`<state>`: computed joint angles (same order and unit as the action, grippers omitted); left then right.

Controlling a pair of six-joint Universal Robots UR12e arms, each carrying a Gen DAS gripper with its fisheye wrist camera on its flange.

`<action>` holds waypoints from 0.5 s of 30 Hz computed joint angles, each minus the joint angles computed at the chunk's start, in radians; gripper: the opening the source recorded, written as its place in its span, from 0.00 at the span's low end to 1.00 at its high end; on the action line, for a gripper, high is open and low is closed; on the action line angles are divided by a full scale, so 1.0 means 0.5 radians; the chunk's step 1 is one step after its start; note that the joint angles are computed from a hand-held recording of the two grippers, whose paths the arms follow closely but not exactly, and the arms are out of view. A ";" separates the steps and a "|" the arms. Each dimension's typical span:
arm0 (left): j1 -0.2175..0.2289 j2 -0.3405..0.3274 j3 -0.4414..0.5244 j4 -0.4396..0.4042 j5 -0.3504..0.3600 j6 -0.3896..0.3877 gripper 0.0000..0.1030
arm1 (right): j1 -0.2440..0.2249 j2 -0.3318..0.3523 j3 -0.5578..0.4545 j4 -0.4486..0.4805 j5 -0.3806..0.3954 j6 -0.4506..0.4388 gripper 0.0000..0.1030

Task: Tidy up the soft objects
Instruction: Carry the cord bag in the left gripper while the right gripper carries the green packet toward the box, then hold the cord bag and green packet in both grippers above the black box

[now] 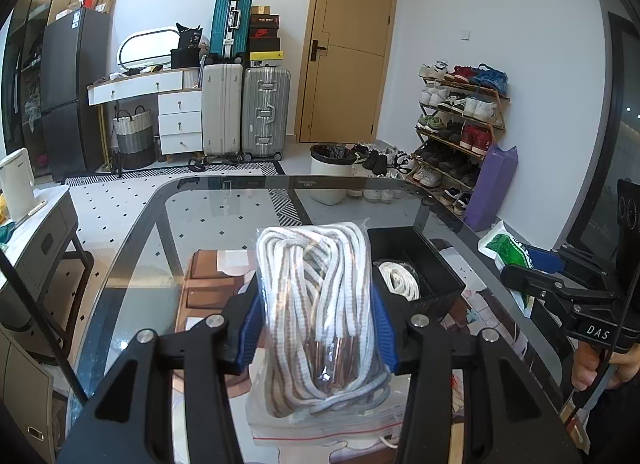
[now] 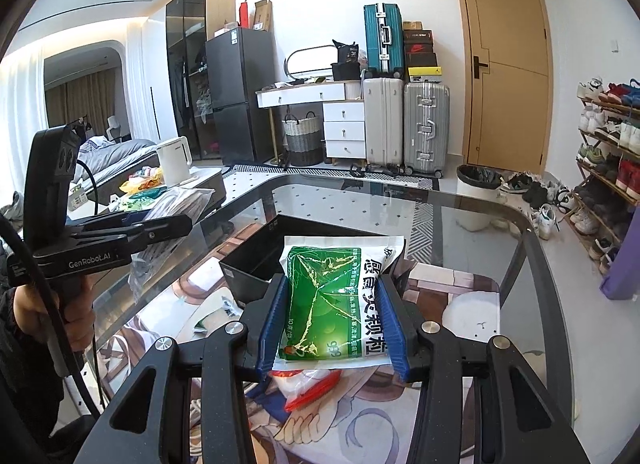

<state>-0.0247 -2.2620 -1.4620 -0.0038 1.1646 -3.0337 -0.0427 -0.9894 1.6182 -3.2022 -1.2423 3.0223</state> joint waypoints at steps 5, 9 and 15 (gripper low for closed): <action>-0.015 -0.017 0.033 -0.023 0.021 0.018 0.45 | 0.001 0.022 -0.046 0.025 -0.006 -0.007 0.44; -0.025 -0.027 0.055 -0.035 0.035 0.026 0.45 | 0.000 0.041 -0.094 0.047 -0.001 -0.001 0.44; -0.037 -0.041 0.089 -0.060 0.046 0.034 0.45 | -0.002 0.058 -0.136 0.064 0.005 -0.001 0.44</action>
